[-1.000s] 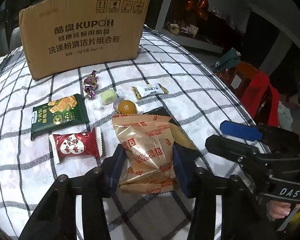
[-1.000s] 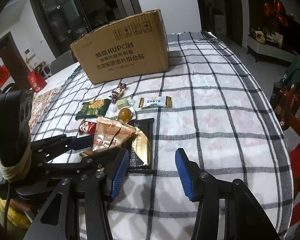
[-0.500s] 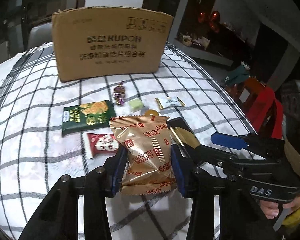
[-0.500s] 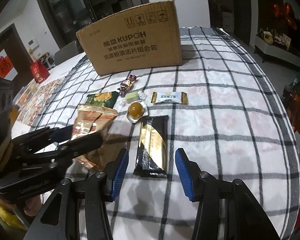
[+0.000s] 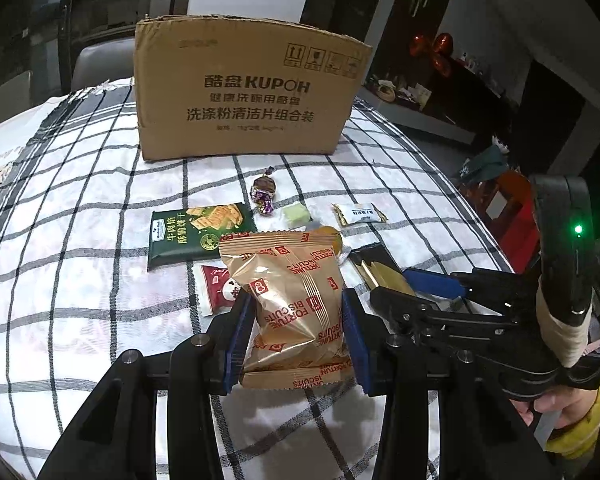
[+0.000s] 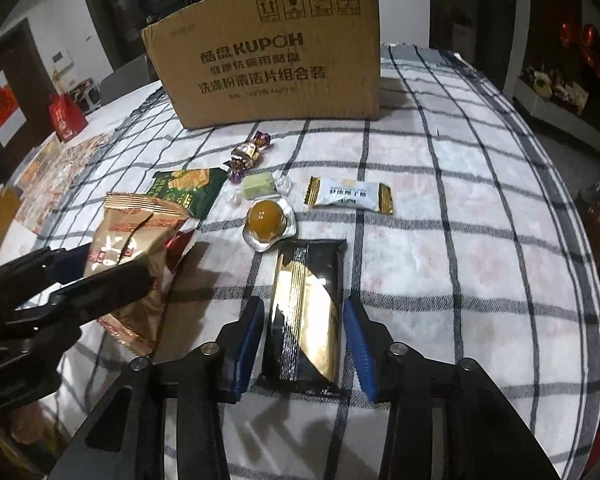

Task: Organize snacks
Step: 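Grasp the tan biscuit bag with the left tool while the right tool grasps the black-gold bar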

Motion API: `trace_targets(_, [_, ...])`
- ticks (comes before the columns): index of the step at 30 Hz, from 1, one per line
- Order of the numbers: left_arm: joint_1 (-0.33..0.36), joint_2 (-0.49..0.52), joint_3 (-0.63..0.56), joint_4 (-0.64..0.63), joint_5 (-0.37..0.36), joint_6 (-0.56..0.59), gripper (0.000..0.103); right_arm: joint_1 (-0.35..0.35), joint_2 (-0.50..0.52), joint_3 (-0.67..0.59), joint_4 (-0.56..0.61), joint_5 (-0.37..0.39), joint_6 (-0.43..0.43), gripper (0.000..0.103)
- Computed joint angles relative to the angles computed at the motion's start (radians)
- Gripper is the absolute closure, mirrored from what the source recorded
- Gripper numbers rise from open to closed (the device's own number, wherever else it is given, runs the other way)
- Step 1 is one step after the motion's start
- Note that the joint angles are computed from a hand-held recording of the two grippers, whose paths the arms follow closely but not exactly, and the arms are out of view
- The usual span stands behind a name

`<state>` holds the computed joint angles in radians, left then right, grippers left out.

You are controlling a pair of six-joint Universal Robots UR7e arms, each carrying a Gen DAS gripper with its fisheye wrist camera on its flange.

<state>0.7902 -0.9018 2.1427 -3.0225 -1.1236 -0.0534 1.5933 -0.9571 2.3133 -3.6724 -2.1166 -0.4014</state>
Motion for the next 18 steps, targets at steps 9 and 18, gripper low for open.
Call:
trace_targets(9, [-0.01, -0.017, 0.011, -0.001, 0.019, -0.01, 0.06, 0.013, 0.007, 0.008, -0.035, -0.016, -0.022, 0.071])
trace_targets(18, [-0.038, -0.055, 0.025, -0.013, 0.042, -0.012, 0.06, 0.061, -0.051, 0.048, -0.079, 0.004, -0.018, 0.071])
